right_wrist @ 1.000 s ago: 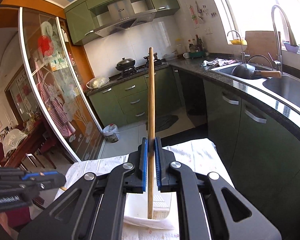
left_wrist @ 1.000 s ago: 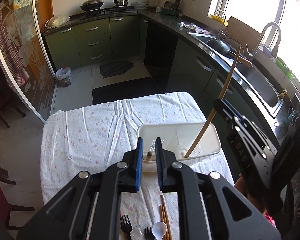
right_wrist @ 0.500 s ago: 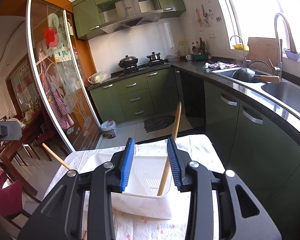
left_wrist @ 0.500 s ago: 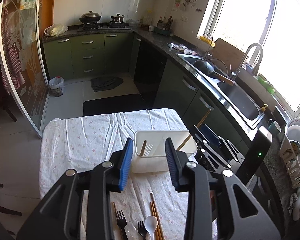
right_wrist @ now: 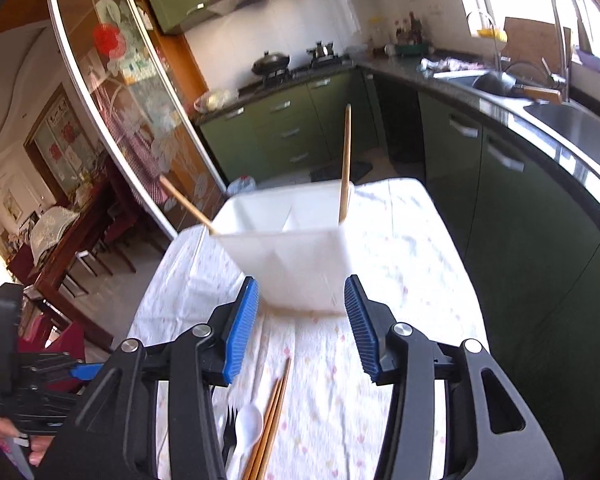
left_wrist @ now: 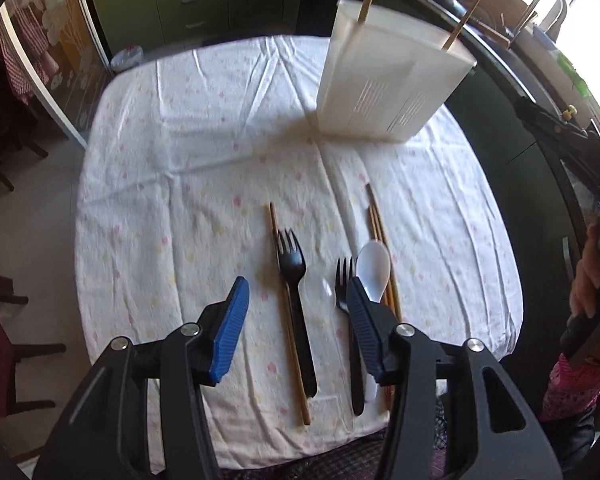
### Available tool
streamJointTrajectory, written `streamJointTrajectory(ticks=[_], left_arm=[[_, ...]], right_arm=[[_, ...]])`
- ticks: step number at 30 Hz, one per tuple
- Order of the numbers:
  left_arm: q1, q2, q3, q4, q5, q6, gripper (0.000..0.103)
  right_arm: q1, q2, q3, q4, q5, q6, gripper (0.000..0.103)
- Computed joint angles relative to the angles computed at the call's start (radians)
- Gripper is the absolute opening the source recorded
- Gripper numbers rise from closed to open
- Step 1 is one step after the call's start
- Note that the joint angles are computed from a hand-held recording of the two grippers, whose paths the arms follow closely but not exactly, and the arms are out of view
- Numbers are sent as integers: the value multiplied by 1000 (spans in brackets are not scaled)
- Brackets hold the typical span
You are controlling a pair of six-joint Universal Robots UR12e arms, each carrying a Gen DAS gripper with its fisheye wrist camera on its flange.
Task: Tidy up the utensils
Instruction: 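Move both grippers back down to the utensils on the tablecloth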
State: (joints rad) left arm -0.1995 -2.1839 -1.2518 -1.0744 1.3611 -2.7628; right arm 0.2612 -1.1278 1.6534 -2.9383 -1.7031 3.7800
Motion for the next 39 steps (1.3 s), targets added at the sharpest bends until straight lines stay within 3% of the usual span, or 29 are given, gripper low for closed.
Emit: streamJointTrajectory(ticks=[2,5,9,10,11,15,28,39], left_arm=[[-5,-23,13,-51,47,-21,47],[-12,-40,17,-61,89,-39,32],[-18,-69,66,-150,102,-83,30],[-21,-73,67,-149,117,-95,29],[-23,-80,79,-155,132,-110,27],[-24,-97,94,-184,165,-144,27],[-38,-129,140,-229,136,-145,24],[-71,-154,171,-208,225,-147,27]], right_arm=[[-1,-2,5,60,54,-4,46],[-6,7,-5,162,190,-24,47],[-15,47,-45,332,367,-40,47],[-15,60,-61,381,382,-53,40],[-12,72,-75,421,379,-59,32],[-6,102,-104,497,362,-72,29],[-9,93,-109,491,361,-68,29],[-7,101,-136,552,342,-79,29]])
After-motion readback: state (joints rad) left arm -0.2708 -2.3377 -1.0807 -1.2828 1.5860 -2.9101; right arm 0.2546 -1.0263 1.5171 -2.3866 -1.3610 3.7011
